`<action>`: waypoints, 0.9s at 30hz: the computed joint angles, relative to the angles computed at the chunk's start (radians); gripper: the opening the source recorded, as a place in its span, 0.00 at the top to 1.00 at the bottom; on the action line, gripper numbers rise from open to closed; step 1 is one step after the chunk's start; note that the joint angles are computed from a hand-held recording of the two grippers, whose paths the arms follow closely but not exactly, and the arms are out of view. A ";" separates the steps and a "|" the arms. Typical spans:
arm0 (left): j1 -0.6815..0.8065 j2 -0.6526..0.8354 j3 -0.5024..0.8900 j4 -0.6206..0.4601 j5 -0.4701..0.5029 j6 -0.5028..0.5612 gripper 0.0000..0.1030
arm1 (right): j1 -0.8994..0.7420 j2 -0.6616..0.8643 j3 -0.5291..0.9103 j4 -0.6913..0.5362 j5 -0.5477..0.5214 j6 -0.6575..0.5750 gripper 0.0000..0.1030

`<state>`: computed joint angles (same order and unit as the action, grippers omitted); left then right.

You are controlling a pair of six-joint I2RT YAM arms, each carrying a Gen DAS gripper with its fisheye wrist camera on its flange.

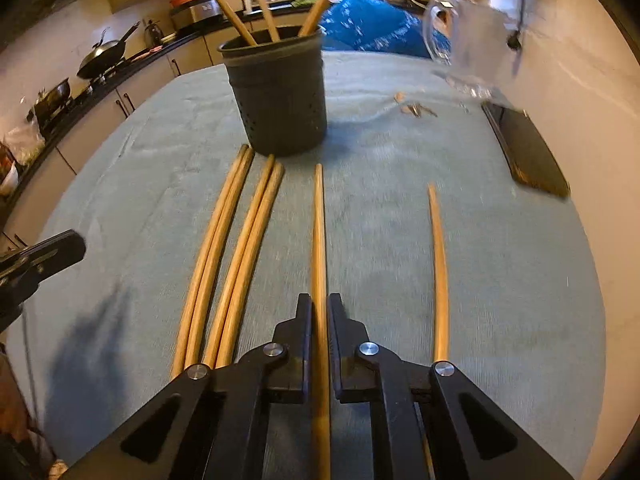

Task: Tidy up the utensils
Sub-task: 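Grip a wooden stick with the left gripper while the right gripper regrips its stick, then lift the held sticks off the towel with both grippers, raising them upright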

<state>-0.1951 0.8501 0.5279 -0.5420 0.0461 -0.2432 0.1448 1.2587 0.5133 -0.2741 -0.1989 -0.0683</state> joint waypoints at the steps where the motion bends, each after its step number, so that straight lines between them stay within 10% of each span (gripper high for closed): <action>1: -0.005 0.003 0.003 0.001 0.019 -0.010 0.92 | -0.023 -0.036 -0.015 -0.036 -0.023 -0.008 0.93; 10: -0.300 0.301 0.149 0.104 0.008 -0.131 0.92 | -0.264 -0.346 -0.090 -0.328 -0.191 -0.227 0.76; 22: -0.474 0.708 0.378 0.097 -0.105 -0.225 0.90 | -0.320 0.019 -0.007 -0.008 -0.189 -0.365 0.75; 27: -0.507 0.769 0.433 0.071 -0.170 -0.220 0.88 | -0.442 -0.009 0.006 -0.101 -0.200 -0.403 0.93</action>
<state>-0.7025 1.6186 0.9614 -0.4713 -0.1239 -0.4631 -0.2969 1.2493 0.5195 -0.3755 -0.3993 -0.4714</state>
